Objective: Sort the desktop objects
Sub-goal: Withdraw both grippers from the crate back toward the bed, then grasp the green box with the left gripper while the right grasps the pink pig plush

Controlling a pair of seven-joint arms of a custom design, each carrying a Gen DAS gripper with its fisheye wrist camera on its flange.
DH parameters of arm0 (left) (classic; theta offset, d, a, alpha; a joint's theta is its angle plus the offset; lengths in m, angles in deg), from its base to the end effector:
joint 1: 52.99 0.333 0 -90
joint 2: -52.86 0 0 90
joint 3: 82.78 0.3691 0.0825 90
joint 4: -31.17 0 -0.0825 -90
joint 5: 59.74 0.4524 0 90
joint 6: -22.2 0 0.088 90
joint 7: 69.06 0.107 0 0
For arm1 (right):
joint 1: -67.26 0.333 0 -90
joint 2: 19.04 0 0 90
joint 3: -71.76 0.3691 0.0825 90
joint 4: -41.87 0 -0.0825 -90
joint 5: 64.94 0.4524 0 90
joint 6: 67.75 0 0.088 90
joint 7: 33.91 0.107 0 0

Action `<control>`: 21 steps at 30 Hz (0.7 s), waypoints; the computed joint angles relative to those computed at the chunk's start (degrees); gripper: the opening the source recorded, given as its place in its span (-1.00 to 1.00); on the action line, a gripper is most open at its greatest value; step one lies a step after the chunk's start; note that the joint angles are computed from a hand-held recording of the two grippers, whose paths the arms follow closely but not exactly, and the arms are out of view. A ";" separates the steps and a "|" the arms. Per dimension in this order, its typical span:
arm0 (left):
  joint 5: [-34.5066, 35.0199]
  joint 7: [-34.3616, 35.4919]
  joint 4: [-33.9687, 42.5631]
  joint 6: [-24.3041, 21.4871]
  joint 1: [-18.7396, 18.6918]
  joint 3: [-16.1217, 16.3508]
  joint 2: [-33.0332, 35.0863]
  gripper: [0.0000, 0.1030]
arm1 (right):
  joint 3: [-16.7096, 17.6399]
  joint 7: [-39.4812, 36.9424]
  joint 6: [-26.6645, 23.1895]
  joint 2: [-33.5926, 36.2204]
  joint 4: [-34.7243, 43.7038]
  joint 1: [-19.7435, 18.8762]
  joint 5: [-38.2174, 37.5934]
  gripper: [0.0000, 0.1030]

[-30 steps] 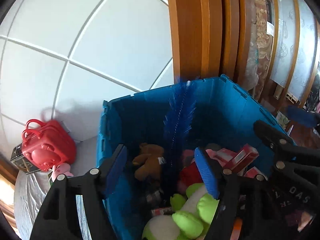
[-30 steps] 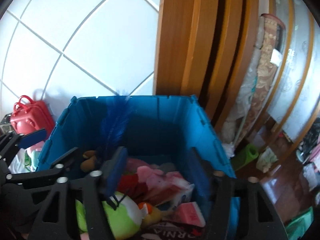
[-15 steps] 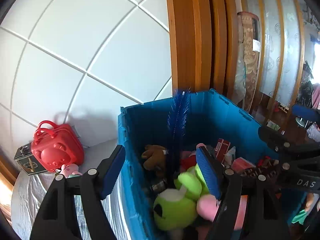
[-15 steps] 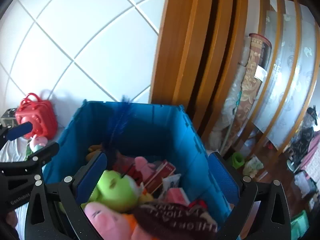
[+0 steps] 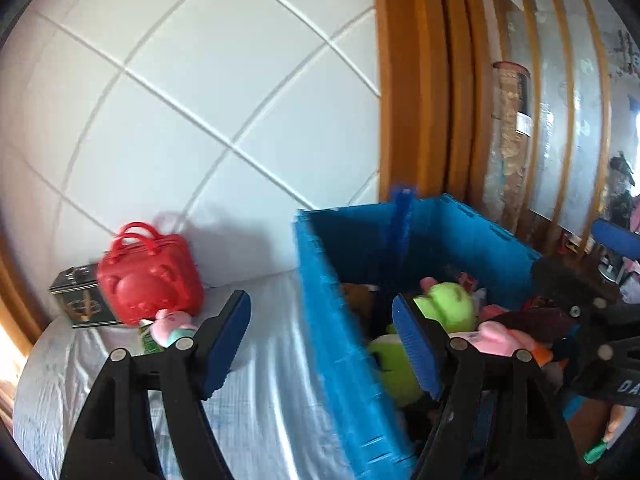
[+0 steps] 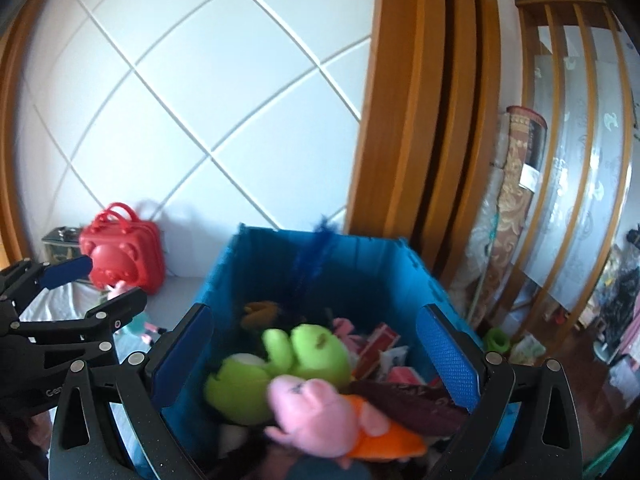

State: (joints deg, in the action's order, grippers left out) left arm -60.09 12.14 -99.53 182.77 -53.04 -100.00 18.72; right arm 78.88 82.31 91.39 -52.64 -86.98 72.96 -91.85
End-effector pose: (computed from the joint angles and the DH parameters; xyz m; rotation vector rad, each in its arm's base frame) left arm 0.4321 -0.1804 0.7320 -1.4047 1.7108 -1.0287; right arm 0.4391 0.1402 0.7500 -1.6133 1.4193 -1.0682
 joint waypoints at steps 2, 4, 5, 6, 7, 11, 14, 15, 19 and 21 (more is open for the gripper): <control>0.19 0.40 -2.01 0.61 0.53 1.01 -1.73 0.42 | 1.24 1.11 0.76 -0.20 -0.40 0.22 -0.06 1.00; -0.28 1.42 -3.45 0.57 0.63 2.48 -2.96 0.42 | 2.44 2.04 0.95 0.17 -0.19 0.40 -0.43 1.00; -0.56 2.01 -4.07 0.55 0.77 3.24 -3.52 0.42 | 2.86 2.26 1.05 0.69 0.12 0.90 -0.42 1.00; -0.82 2.56 -4.68 0.52 1.05 3.92 -4.10 0.42 | 3.24 2.49 1.04 1.28 0.55 1.46 -0.33 1.00; -1.10 3.05 -5.12 0.56 1.28 4.35 -4.57 0.42 | 3.64 2.91 1.26 1.78 0.86 1.85 -0.38 1.00; -2.62 6.03 -7.26 1.11 1.92 7.19 -6.22 0.42 | 5.62 5.26 1.65 3.47 2.20 2.89 -1.05 1.00; -4.33 8.90 -8.80 1.26 1.96 9.60 -7.02 0.42 | 6.86 7.34 1.99 5.18 3.39 3.87 -1.78 1.00; -4.82 10.15 -9.29 0.98 2.09 10.59 -7.21 0.42 | 7.29 7.93 2.11 5.90 3.92 4.23 -2.12 1.00; -6.69 13.57 -10.16 0.38 3.91 13.00 -6.83 0.42 | 9.16 10.17 1.60 10.03 7.24 5.64 -4.16 1.00; -7.49 14.80 -10.13 -0.33 5.34 14.05 -6.03 0.42 | 9.38 10.85 0.96 12.37 9.11 6.88 -4.96 1.00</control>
